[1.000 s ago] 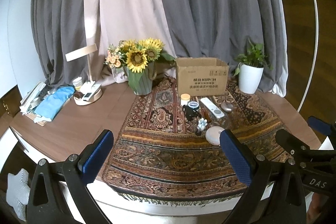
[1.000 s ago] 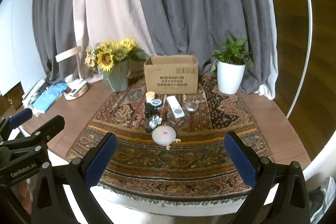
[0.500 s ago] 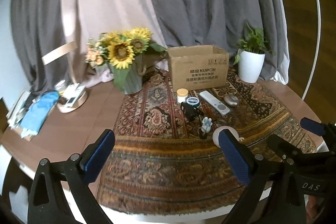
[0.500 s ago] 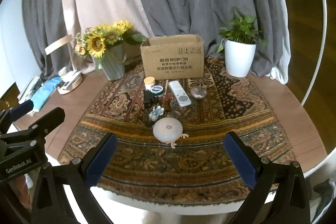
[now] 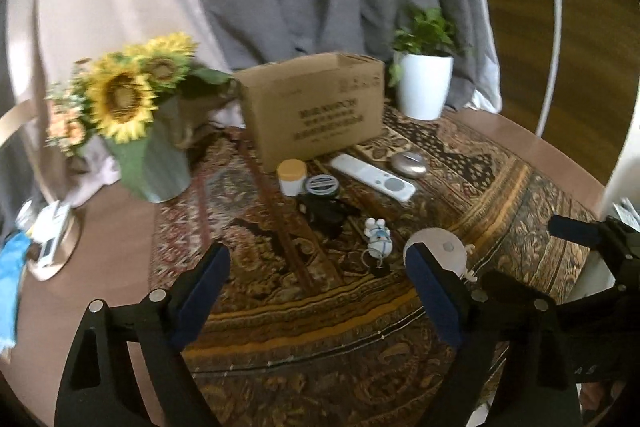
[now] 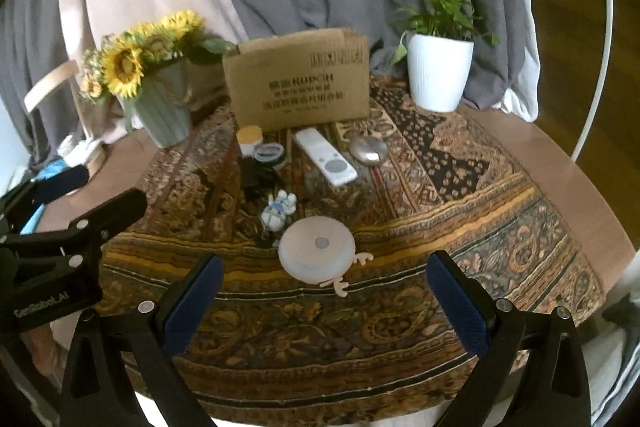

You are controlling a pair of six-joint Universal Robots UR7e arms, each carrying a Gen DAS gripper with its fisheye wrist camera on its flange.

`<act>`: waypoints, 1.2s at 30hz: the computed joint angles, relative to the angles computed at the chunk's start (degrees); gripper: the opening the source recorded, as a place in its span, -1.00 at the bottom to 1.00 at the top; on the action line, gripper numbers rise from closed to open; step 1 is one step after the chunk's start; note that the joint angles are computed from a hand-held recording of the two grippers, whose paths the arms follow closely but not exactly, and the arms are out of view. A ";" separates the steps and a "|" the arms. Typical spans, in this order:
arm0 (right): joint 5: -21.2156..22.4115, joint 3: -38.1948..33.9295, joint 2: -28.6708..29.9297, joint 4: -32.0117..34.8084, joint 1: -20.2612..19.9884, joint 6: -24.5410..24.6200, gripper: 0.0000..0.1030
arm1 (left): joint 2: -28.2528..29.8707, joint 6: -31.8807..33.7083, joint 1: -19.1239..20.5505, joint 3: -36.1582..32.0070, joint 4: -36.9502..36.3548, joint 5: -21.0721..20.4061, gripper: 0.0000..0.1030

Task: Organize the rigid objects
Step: 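Move the right tool to the white round lamp while the left tool approaches the bunny figurine, then close the right tool on the white round lamp while the left tool grasps the bunny figurine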

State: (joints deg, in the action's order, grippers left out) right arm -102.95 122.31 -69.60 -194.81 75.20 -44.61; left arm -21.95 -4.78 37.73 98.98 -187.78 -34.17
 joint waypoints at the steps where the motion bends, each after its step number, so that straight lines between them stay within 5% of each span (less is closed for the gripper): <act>1: -0.06 -0.22 0.55 0.08 -0.07 -0.03 0.98 | 0.29 1.55 0.59 -0.38 -0.83 -1.35 0.73; 11: 0.76 -3.38 7.72 -4.25 -1.24 -6.44 0.94 | 3.82 6.00 6.59 -7.96 4.23 -11.72 0.40; 20: 3.39 -7.10 11.43 -3.01 -3.06 -9.11 0.83 | 7.11 6.70 8.75 -13.64 8.06 -14.40 0.21; 36: 5.19 -12.61 12.16 8.99 -4.22 -8.55 0.69 | 9.83 2.18 11.10 -20.35 18.65 -18.29 -0.22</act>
State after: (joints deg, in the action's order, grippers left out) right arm -97.75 109.70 -57.45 -185.82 70.98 -53.17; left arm -12.12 -2.59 48.82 78.62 -169.14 -52.45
